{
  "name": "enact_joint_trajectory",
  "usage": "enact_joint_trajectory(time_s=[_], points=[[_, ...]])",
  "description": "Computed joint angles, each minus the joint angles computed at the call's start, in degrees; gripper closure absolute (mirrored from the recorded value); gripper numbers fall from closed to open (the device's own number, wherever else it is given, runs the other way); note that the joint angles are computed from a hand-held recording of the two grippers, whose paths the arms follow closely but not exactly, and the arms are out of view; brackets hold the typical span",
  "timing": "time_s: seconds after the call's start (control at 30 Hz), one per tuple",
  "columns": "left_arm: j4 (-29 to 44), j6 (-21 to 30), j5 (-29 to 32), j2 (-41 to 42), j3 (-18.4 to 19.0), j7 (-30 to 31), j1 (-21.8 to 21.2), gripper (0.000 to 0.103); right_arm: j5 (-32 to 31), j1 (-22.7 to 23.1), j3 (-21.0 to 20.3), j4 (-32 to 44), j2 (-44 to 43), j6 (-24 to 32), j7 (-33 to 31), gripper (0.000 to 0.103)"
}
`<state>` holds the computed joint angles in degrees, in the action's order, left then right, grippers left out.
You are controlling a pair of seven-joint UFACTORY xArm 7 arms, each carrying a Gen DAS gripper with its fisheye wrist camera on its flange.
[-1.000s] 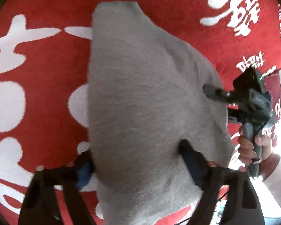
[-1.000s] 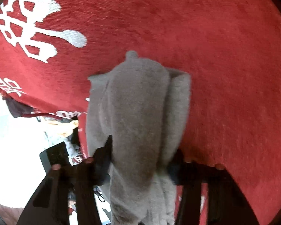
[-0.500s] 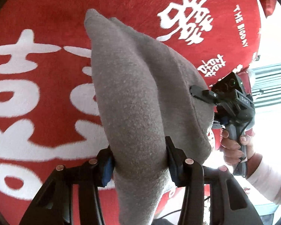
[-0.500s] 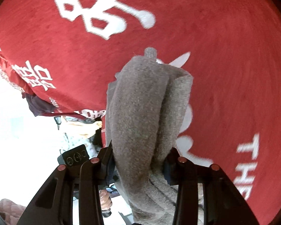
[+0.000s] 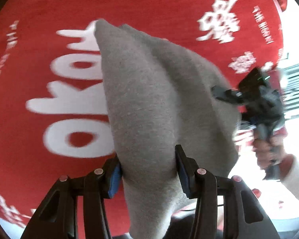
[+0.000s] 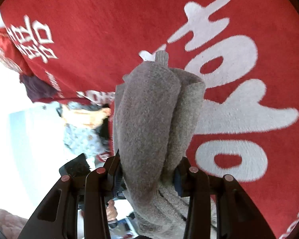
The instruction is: Fold small clothes
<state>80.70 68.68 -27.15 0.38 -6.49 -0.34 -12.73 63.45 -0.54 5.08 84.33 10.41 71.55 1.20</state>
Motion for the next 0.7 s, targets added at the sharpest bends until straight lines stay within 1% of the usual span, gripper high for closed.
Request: enact_joint_trajectory(time_s=[0.03, 0.1, 0.17, 0.2, 0.23, 0.3, 0.33, 0.4, 0.43, 0.47, 0.5, 0.53, 0.57, 0.63, 0.7], points=[[-1.4, -0.5, 2.8, -0.4, 0.0, -1.6, 0.0, 0.054, -2.2, 0.7, 0.2, 1.1, 1.1, -0.2, 0.8, 0.059], [-3.9, -1.2, 6.9, -1.3, 0.2, -4.6, 0.2, 0.054, -9.1, 2.2, 0.4, 3.4, 3.1, -0.9, 3.2, 0.058], [-6.2, -2.3, 4.6, -2.7, 1.0, -5.2, 0.8, 0.048, -15.9, 3.1, 0.1, 4.7, 3.6, -1.6, 6.7, 0.055], [-6.7, -2.4, 4.8, -3.3, 1.2, -6.0, 1.0, 0.046, -18.1, 3.1, -0.1, 5.0, 3.5, -1.6, 8.3, 0.049], [-6.8, -2.1, 5.9, -3.8, 1.2, -6.7, 1.1, 0.043, -22.0, 3.5, -0.5, 5.4, 2.8, -1.4, 10.7, 0.047], [-6.7, -1.2, 7.2, -4.3, 1.2, -7.2, 1.3, 0.042, -26.2, 3.5, -0.6, 6.2, 1.6, -0.4, 12.0, 0.046], [-6.0, 0.1, 8.6, -4.4, 1.2, -8.0, 1.3, 0.043, -27.9, 3.6, -0.6, 6.2, 0.7, -0.1, 12.2, 0.046], [-5.5, 0.9, 11.1, -5.0, 0.8, -9.2, 1.1, 0.042, -31.8, 4.0, -0.7, 7.0, -1.5, 0.7, 12.0, 0.046], [-5.8, 0.6, 12.0, -5.4, 0.7, -9.3, 1.0, 0.042, -32.0, 4.1, -0.7, 6.4, -3.0, 0.5, 11.2, 0.047], [-5.1, 0.6, 13.1, -5.2, 0.4, -9.7, 0.8, 0.037, -32.0, 4.3, -0.6, 6.2, -4.2, 0.1, 10.7, 0.048], [-4.6, 0.9, 13.9, -5.3, 0.2, -10.0, 0.6, 0.029, -31.4, 4.6, -0.4, 5.8, -5.5, -0.4, 9.9, 0.054], [-4.4, 0.9, 14.9, -5.5, -0.1, -10.5, 0.3, 0.015, -31.0, 5.1, -0.3, 6.4, -5.8, -0.7, 9.8, 0.059], [-4.1, 1.0, 15.8, -5.7, -0.2, -10.8, 0.1, 0.011, -30.0, 5.6, 0.0, 5.9, -6.9, -1.5, 9.0, 0.060], [-3.4, 1.8, 17.0, -5.8, -0.6, -11.2, -0.4, 0.011, -28.8, 6.8, 0.4, 6.5, -7.1, -1.8, 8.0, 0.060], [-2.6, 2.9, 18.1, -5.5, -1.0, -12.0, -0.9, 0.011, -29.0, 8.2, 1.0, 6.6, -6.7, -1.1, 7.9, 0.060]])
